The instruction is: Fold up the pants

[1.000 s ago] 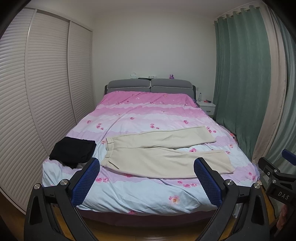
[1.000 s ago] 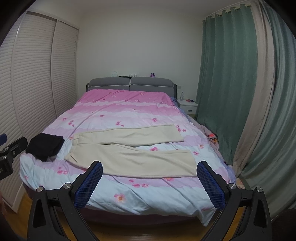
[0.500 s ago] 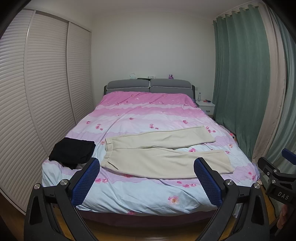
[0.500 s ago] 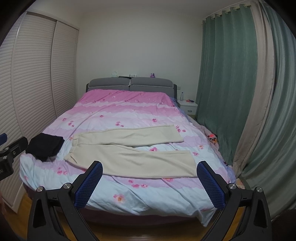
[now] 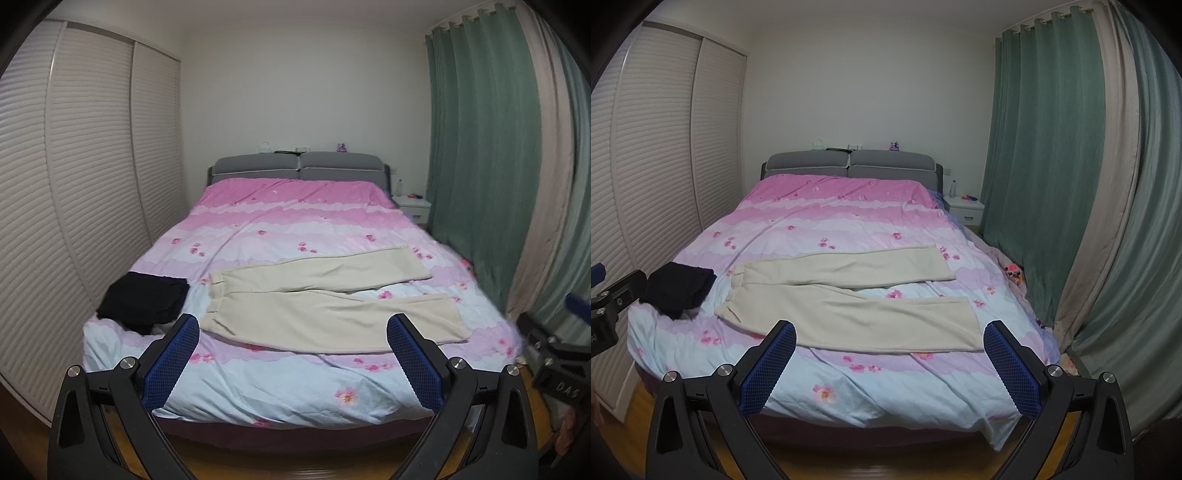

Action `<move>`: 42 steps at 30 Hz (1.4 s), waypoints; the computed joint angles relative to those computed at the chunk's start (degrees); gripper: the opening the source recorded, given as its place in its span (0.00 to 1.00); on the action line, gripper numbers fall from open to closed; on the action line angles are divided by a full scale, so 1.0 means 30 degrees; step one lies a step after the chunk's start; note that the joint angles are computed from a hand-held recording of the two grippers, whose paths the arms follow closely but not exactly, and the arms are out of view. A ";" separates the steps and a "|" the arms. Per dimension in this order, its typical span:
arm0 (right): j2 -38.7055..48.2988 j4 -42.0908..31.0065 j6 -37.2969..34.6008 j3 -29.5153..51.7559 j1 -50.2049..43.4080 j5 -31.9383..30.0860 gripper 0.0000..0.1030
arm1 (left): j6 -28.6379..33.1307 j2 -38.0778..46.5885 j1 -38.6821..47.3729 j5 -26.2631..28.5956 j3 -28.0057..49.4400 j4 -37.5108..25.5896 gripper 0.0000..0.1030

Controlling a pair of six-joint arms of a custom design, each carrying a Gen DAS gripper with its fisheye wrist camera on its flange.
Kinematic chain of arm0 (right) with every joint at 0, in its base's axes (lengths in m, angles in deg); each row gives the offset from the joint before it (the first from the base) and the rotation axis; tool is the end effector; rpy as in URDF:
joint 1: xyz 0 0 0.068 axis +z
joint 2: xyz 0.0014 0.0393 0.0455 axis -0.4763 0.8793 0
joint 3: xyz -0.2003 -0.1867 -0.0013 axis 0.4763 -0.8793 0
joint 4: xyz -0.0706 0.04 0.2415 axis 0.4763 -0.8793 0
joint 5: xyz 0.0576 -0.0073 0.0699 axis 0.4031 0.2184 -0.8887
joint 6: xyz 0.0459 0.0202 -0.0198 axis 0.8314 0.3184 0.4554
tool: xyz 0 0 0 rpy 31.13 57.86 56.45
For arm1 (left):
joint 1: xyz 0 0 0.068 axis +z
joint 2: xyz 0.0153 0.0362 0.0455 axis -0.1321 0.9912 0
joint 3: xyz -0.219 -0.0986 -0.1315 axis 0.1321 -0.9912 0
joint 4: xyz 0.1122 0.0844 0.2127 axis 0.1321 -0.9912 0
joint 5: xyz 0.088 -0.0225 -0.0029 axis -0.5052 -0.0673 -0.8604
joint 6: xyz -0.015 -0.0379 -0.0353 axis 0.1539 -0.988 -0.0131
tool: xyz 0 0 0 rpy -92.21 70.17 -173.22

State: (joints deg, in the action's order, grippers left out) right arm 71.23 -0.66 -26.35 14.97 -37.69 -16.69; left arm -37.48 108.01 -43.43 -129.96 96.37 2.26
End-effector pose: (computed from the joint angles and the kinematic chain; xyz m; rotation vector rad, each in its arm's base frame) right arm 0.2034 -0.0267 0.4800 -0.1519 2.0740 -0.0414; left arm 0.1807 -0.1015 0.4918 -0.1959 2.0688 0.1669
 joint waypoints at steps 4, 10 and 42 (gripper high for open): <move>0.0165 0.2187 -0.0542 -0.1414 0.0749 0.0163 1.00 | -0.0003 0.0567 0.1324 -0.0007 -0.0475 -0.0117 1.00; 0.1429 0.5362 -0.1286 -0.2529 0.2583 0.0492 1.00 | 0.0805 0.0648 0.3430 0.0857 -0.1397 0.1104 1.00; 2.3983 0.2419 0.6502 1.3842 1.1126 0.6386 0.99 | 1.1853 1.7345 1.8249 1.3052 0.4106 0.8135 0.99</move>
State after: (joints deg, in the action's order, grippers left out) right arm 143.18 6.59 -6.84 56.50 -4.31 2.46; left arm -1.92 160.05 11.32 -90.81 108.69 26.67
